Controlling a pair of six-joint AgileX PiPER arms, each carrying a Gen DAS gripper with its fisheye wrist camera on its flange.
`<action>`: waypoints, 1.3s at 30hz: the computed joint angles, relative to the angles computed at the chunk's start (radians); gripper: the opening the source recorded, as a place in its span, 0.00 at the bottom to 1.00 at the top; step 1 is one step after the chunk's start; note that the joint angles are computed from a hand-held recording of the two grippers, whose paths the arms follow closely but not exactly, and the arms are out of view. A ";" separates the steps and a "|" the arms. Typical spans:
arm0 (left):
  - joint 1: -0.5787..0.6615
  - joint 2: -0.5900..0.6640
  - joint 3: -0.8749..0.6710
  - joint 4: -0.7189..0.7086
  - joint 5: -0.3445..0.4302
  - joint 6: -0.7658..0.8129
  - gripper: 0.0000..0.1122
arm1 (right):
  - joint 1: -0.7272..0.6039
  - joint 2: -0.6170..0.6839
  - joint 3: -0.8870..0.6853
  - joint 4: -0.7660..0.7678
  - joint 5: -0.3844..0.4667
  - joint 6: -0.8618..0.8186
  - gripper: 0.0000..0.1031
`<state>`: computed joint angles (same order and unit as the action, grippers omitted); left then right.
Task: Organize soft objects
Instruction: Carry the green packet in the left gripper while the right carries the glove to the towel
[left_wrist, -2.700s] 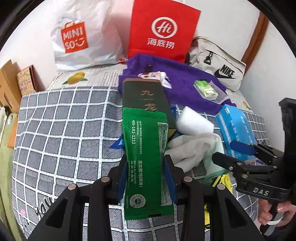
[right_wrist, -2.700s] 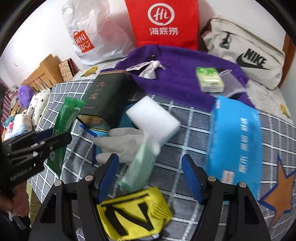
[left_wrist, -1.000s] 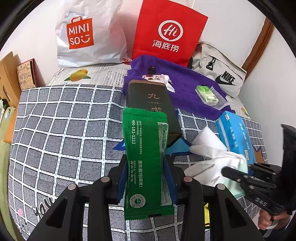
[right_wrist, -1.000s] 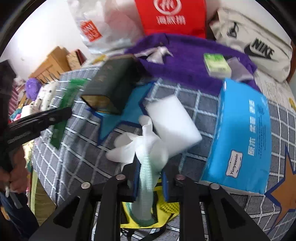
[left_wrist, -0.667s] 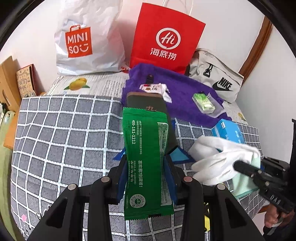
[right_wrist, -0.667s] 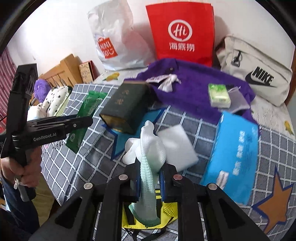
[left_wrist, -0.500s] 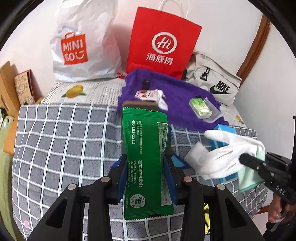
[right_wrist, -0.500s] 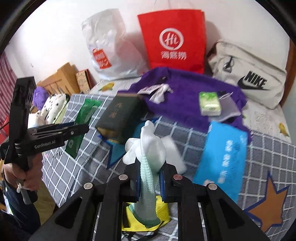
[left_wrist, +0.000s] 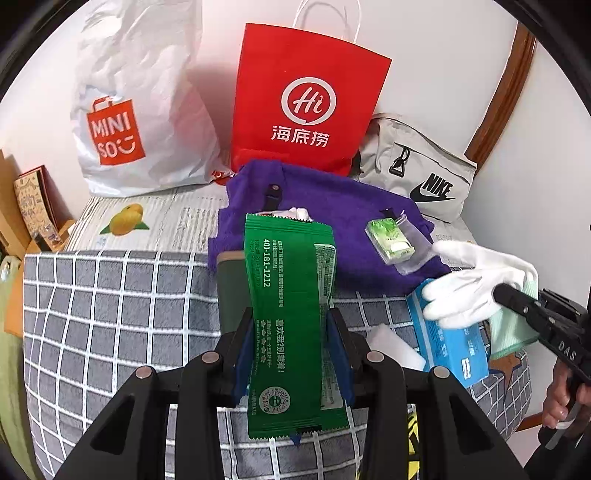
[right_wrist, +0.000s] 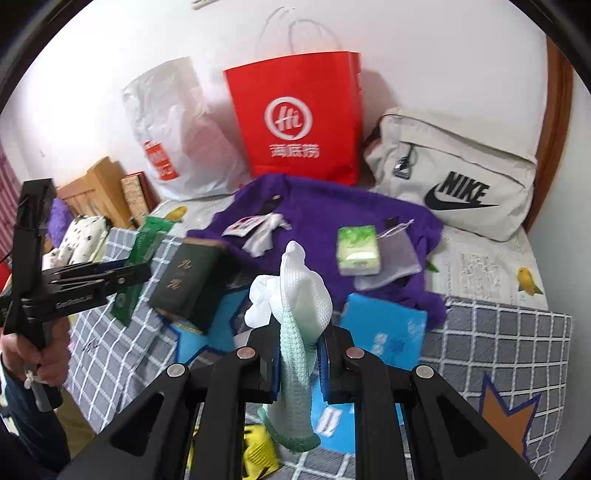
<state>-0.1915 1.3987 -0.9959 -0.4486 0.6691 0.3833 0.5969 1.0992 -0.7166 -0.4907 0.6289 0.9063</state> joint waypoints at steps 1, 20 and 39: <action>-0.003 0.010 -0.010 0.007 0.000 -0.006 0.32 | -0.031 0.001 0.001 0.020 -0.016 -0.030 0.15; -0.064 0.291 -0.333 0.109 0.050 -0.139 0.32 | -0.380 0.226 -0.124 0.209 -0.188 -0.357 0.15; -0.121 0.589 -0.683 0.208 0.147 -0.260 0.32 | -0.564 0.603 -0.348 0.390 -0.281 -0.601 0.16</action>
<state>-0.3128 1.9873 -1.6788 -0.2404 0.8163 0.1238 0.0332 1.7018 -1.0646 -0.1003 0.3475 0.3050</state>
